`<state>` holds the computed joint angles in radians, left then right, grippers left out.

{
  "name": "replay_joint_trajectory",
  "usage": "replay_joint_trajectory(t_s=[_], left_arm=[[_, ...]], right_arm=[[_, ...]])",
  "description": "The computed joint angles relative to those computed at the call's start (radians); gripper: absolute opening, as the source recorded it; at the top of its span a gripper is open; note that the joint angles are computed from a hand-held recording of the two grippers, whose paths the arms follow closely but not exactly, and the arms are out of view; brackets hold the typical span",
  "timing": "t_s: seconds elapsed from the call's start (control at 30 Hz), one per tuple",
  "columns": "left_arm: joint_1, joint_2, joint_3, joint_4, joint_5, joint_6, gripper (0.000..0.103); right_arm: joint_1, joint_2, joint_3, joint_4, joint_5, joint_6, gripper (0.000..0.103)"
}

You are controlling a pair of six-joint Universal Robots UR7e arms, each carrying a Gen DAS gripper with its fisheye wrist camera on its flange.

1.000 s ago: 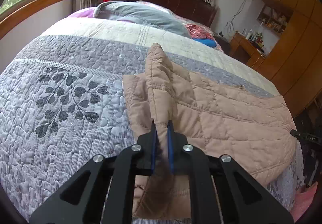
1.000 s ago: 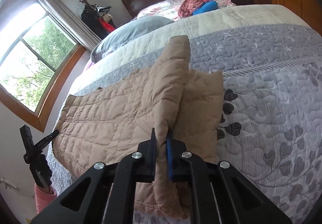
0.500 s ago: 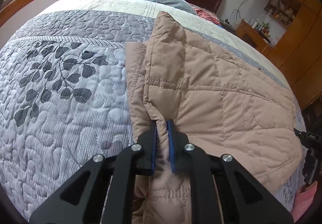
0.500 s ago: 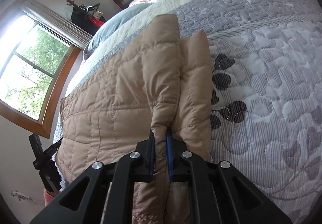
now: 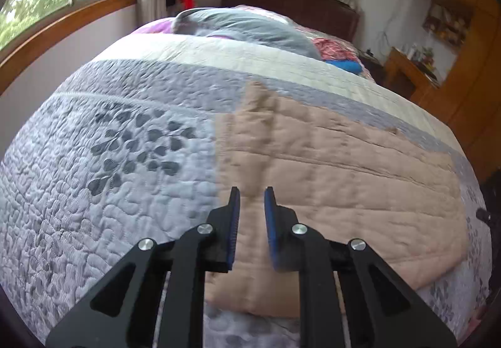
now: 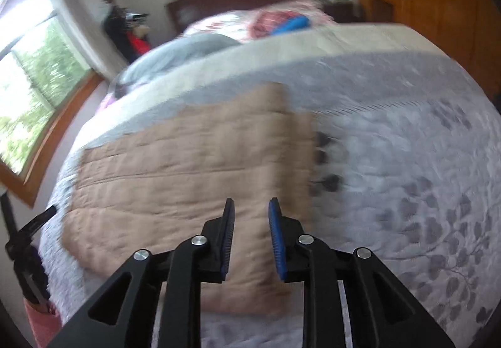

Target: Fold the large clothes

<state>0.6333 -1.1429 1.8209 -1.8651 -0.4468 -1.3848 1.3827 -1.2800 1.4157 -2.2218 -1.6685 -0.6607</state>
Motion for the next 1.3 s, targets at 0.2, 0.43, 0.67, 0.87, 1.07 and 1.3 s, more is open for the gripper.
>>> replay_joint_trajectory(t_s=[0.2, 0.43, 0.67, 0.87, 1.07, 1.3], left_arm=[[-0.016, 0.185, -0.143, -0.107, -0.062, 0.193, 0.032], [0.026, 0.306, -0.232, -0.131, -0.121, 0.266, 0.032], [0.053, 0.329, -0.216, -0.184, -0.143, 0.322, 0.033], [0.064, 0.327, -0.168, -0.279, -0.141, 0.37, 0.033], [0.057, 0.338, -0.168, -0.262, -0.122, 0.359, 0.033], [0.029, 0.309, -0.169, -0.237, -0.141, 0.323, 0.032]], right_arm=[[0.092, -0.012, 0.101, 0.038, -0.055, 0.0, 0.023], [0.118, 0.033, 0.141, -0.002, -0.108, 0.049, 0.023], [0.117, 0.064, 0.177, -0.075, -0.161, 0.036, 0.021], [0.108, 0.072, 0.256, -0.217, -0.192, -0.008, 0.02], [0.099, 0.068, 0.279, -0.259, -0.179, -0.025, 0.02], [0.075, 0.005, 0.263, -0.169, -0.077, -0.027, 0.022]])
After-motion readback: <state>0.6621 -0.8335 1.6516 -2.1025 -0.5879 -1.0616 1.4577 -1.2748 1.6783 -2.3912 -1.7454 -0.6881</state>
